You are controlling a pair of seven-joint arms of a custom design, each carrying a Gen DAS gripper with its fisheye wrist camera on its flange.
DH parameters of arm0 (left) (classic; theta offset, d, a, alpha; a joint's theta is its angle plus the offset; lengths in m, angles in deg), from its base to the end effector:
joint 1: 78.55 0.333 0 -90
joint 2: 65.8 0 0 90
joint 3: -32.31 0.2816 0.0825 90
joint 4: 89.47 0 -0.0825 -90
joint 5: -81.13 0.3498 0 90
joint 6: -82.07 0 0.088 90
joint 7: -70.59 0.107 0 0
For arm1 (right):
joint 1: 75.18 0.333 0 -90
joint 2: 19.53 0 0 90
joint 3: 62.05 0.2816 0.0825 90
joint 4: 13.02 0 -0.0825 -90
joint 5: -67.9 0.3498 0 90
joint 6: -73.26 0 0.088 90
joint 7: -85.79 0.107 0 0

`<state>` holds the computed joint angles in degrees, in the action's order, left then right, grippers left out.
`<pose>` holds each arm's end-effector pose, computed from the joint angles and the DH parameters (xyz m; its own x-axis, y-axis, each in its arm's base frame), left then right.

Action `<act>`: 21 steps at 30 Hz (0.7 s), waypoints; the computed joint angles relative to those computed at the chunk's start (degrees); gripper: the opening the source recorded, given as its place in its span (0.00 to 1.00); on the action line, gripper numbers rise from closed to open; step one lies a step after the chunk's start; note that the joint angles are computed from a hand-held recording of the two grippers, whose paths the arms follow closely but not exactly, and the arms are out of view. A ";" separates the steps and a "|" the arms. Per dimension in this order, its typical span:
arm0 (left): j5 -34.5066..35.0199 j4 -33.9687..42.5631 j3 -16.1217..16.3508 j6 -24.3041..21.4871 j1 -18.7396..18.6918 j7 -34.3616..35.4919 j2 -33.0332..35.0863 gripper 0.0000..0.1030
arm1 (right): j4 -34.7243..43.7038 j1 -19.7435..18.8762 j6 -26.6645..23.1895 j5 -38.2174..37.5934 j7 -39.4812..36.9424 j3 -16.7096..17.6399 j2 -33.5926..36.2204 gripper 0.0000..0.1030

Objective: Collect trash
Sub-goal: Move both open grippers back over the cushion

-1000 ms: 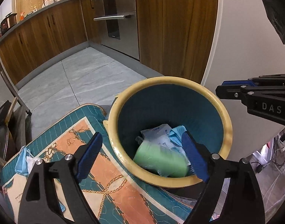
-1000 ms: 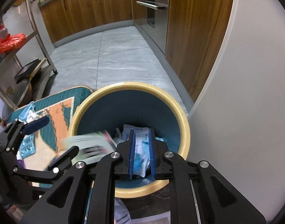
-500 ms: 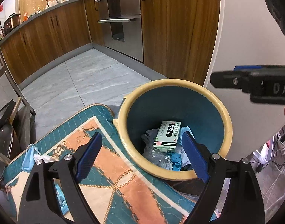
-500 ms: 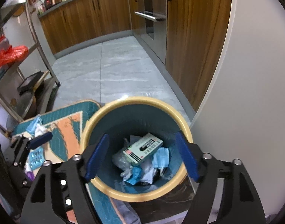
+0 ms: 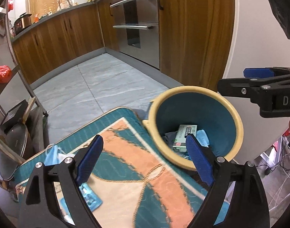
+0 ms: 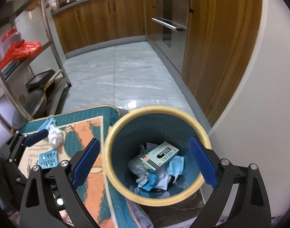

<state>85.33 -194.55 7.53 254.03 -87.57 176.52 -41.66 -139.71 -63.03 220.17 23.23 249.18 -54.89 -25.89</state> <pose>0.5545 -0.3367 0.4025 -0.7123 -0.6968 -0.0840 -0.4495 0.5448 -0.7079 0.4857 0.1830 0.4558 -0.3492 -0.9360 -0.0440 -0.6964 0.2906 -0.6562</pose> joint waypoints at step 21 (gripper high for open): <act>-8.88 -2.53 -2.08 -1.88 10.75 9.31 -5.97 0.85 | 13.80 7.48 -1.42 2.54 -1.35 -3.58 12.91 0.92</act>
<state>76.45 -197.08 5.45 252.15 -76.82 185.83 -47.63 -125.92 -55.55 218.75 25.77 247.84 -58.48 -12.98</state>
